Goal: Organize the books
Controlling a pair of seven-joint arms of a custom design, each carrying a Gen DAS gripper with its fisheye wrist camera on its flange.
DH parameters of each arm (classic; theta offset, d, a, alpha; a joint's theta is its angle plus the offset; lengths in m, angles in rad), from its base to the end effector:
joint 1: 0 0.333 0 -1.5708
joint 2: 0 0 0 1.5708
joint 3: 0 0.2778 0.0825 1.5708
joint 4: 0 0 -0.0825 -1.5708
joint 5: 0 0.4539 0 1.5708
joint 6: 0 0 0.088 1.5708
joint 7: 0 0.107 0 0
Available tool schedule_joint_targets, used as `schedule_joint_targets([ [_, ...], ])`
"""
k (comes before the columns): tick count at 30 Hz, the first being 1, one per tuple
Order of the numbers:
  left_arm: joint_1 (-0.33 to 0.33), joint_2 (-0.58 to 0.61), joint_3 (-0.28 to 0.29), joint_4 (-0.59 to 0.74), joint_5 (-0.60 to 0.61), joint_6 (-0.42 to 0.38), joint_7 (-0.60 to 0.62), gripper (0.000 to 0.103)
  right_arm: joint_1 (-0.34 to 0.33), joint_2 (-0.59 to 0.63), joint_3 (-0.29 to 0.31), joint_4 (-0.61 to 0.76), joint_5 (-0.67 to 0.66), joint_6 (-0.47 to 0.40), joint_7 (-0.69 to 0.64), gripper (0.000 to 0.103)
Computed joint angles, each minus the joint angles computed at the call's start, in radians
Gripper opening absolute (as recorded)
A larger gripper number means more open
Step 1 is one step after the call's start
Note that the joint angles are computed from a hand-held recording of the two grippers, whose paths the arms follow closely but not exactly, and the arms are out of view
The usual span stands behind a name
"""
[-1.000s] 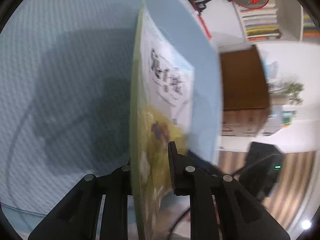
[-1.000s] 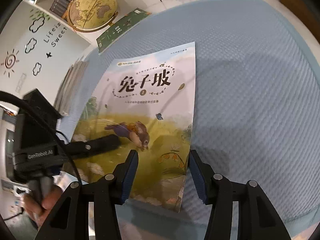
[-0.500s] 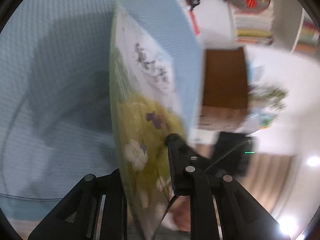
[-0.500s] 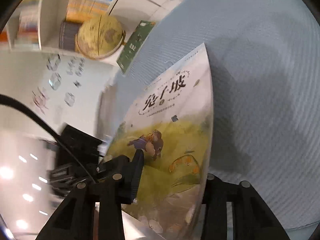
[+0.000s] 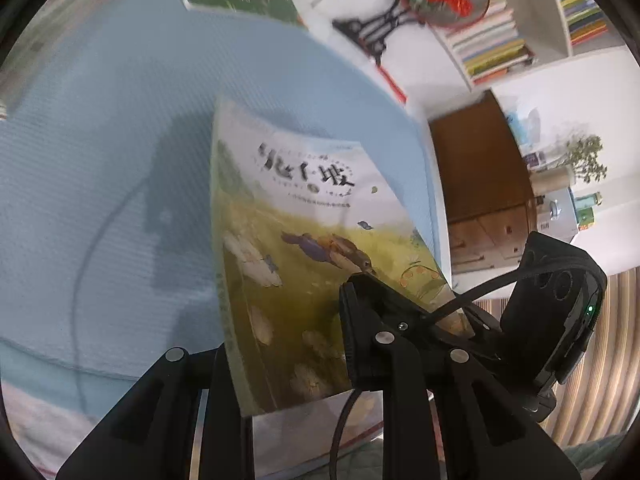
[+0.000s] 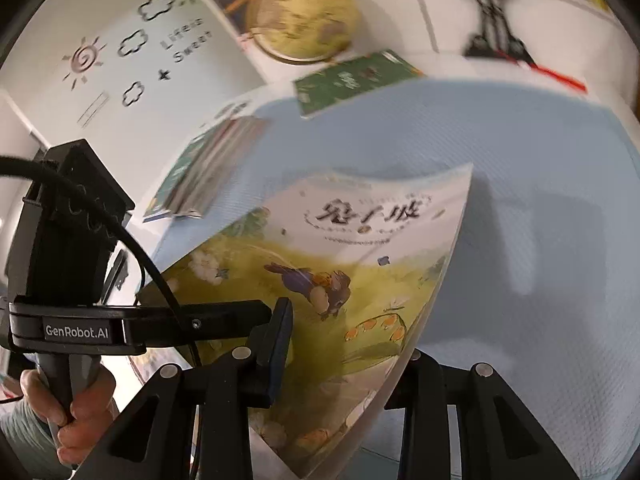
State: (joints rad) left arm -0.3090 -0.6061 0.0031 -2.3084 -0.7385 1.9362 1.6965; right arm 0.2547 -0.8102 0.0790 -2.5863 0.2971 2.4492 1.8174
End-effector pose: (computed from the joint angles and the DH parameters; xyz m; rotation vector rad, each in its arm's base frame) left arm 0.4468 -0.1893 0.5647 1.6047 -2.0465 0.8613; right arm 0.4275 0.1494 0.5427 -1.6620 1.8012 -0.1878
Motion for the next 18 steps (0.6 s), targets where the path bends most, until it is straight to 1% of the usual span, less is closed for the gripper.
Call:
schedule_joint_targets([
  [1, 0.008, -0.011, 0.013, 0.002, 0.003, -0.007, 0.009, 0.018, 0.0, 0.026, 0.019, 0.032, -0.012, 0.007, 0.006, 0.033],
  [4, 0.038, -0.041, 0.055, 0.013, 0.014, -0.035, 0.044, 0.019, 0.011, 0.131, 0.048, 0.137, -0.034, 0.039, 0.013, 0.033],
  [6, 0.06, -0.037, 0.081, 0.041, 0.025, -0.056, 0.075, 0.019, 0.014, 0.179, 0.072, 0.194, -0.058, 0.054, 0.032, 0.033],
  [8, 0.089, -0.022, 0.112, 0.084, 0.032, -0.077, 0.114, 0.019, 0.012, 0.257, 0.103, 0.279, -0.091, 0.081, 0.07, 0.033],
  [9, 0.101, -0.015, 0.118, 0.098, 0.03, -0.08, 0.127, 0.019, 0.015, 0.282, 0.109, 0.307, -0.103, 0.092, 0.083, 0.033],
  [12, 0.145, 0.036, 0.162, 0.172, 0.013, -0.102, 0.185, 0.019, 0.015, 0.431, 0.144, 0.464, -0.174, 0.134, 0.136, 0.033],
  [14, 0.18, 0.099, 0.187, 0.245, 0.008, -0.124, 0.234, 0.02, 0.008, 0.546, 0.175, 0.585, -0.25, 0.147, 0.188, 0.033],
  [15, 0.195, 0.128, 0.186, 0.274, 0.01, -0.129, 0.247, 0.02, 0.034, 0.585, 0.161, 0.626, -0.294, 0.143, 0.225, 0.033],
  [16, 0.214, 0.172, 0.19, 0.321, 0.023, -0.15, 0.259, 0.021, 0.025, 0.659, 0.182, 0.702, -0.329, 0.133, 0.247, 0.033],
  [17, 0.231, 0.208, 0.186, 0.359, 0.041, -0.165, 0.269, 0.021, 0.035, 0.709, 0.181, 0.756, -0.358, 0.111, 0.261, 0.034],
  [18, 0.249, 0.243, 0.183, 0.397, 0.06, -0.177, 0.285, 0.022, 0.047, 0.786, 0.182, 0.841, -0.407, 0.081, 0.292, 0.034],
])
